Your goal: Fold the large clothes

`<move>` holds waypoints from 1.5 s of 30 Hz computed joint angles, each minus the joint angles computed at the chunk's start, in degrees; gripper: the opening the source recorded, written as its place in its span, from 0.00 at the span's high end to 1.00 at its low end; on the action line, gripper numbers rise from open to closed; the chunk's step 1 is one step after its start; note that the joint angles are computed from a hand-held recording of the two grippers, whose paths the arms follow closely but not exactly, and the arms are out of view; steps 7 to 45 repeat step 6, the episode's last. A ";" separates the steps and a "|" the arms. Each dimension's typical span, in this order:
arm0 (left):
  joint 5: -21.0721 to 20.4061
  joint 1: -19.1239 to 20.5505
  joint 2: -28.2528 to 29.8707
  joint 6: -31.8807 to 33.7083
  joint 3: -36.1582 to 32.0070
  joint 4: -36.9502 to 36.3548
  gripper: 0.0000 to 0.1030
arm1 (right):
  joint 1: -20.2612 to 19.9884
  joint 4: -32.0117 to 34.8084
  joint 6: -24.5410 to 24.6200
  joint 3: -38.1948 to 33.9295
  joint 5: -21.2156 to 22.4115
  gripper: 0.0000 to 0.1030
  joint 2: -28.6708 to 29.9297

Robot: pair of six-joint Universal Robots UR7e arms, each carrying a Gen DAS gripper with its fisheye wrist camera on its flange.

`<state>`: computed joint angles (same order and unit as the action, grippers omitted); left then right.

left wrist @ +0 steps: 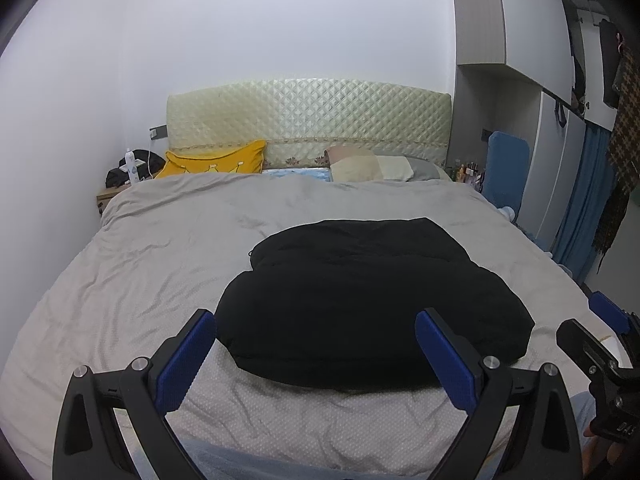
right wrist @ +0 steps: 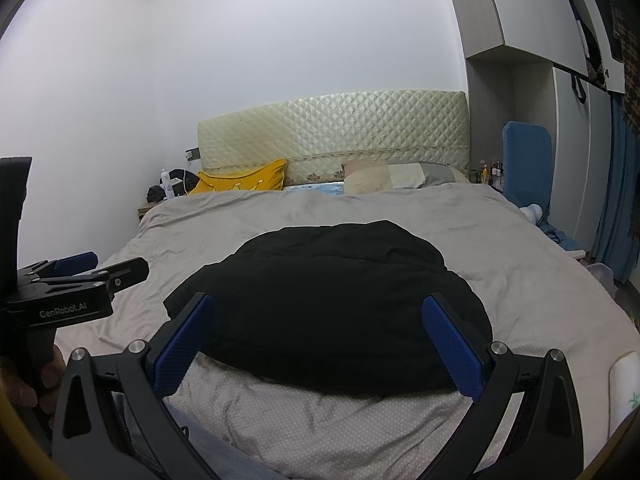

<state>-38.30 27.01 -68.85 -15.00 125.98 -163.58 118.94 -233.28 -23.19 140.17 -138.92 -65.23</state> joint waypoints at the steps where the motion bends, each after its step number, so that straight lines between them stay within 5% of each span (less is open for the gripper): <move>1: -0.12 0.03 0.02 0.19 -0.02 -0.17 0.02 | 0.01 -0.07 -0.13 -0.07 -0.13 0.00 0.04; 45: -0.65 0.01 -0.05 -0.48 0.00 0.54 0.02 | 0.79 -1.44 -0.75 -0.80 -1.22 0.00 1.54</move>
